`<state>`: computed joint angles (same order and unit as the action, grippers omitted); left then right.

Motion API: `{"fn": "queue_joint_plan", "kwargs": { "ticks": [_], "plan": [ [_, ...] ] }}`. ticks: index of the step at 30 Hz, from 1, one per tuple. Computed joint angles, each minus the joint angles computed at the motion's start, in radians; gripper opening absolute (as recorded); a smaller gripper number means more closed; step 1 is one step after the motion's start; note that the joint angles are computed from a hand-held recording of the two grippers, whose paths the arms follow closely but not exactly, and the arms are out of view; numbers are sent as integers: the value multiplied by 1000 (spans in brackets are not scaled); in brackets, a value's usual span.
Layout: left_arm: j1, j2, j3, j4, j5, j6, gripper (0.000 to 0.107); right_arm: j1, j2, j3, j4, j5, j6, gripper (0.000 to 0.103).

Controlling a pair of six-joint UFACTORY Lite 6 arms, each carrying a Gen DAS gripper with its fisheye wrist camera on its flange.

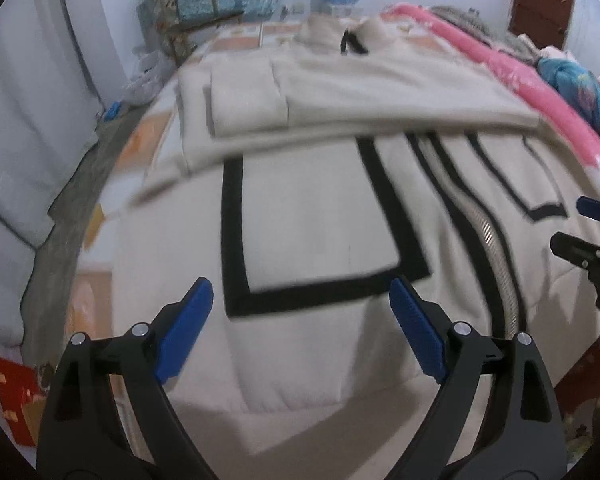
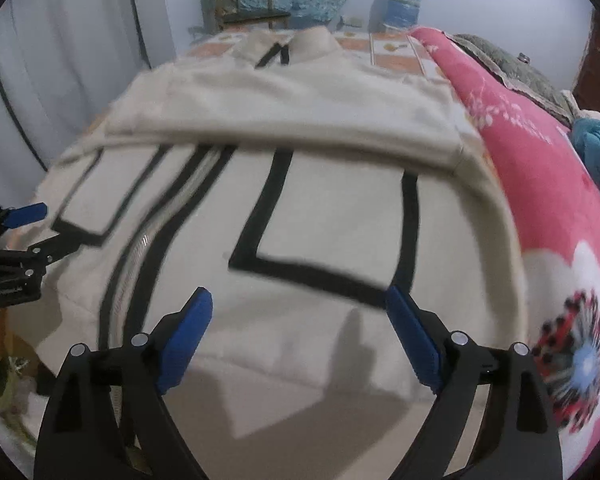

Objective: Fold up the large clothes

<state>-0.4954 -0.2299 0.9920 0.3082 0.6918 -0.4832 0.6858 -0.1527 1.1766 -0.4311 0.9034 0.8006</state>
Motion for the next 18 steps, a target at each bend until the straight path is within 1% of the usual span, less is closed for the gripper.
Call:
{"fn": "queue_joint_plan", "kwargs": {
  "ticks": [1, 3, 4, 6, 8, 10, 14, 18],
  "plan": [
    [-6, 2, -16, 13, 0, -24, 87, 22, 8, -17, -22, 6, 48, 86],
    [11, -19, -50, 12, -25, -58, 92, 26, 19, -37, -27, -9, 80, 88],
    [21, -24, -56, -4, -31, -48, 93, 26, 20, -45, -34, -14, 97, 92],
    [25, -25, -56, 0, -30, -46, 95, 18, 13, -58, -40, -11, 134, 96],
    [2, -50, -91, 57, -50, -114, 95, -3, 0, -77, -8, -34, 141, 96],
    [-25, -78, -127, 122, -63, -195, 95, 13, -6, -88, -33, -32, 189, 96],
    [-41, -71, -118, 144, -49, -234, 96, 41, -6, -97, -78, -18, 272, 96],
    [-48, -63, -103, 143, -27, -240, 96, 40, -12, -101, -79, -17, 278, 96]
  ]
}}
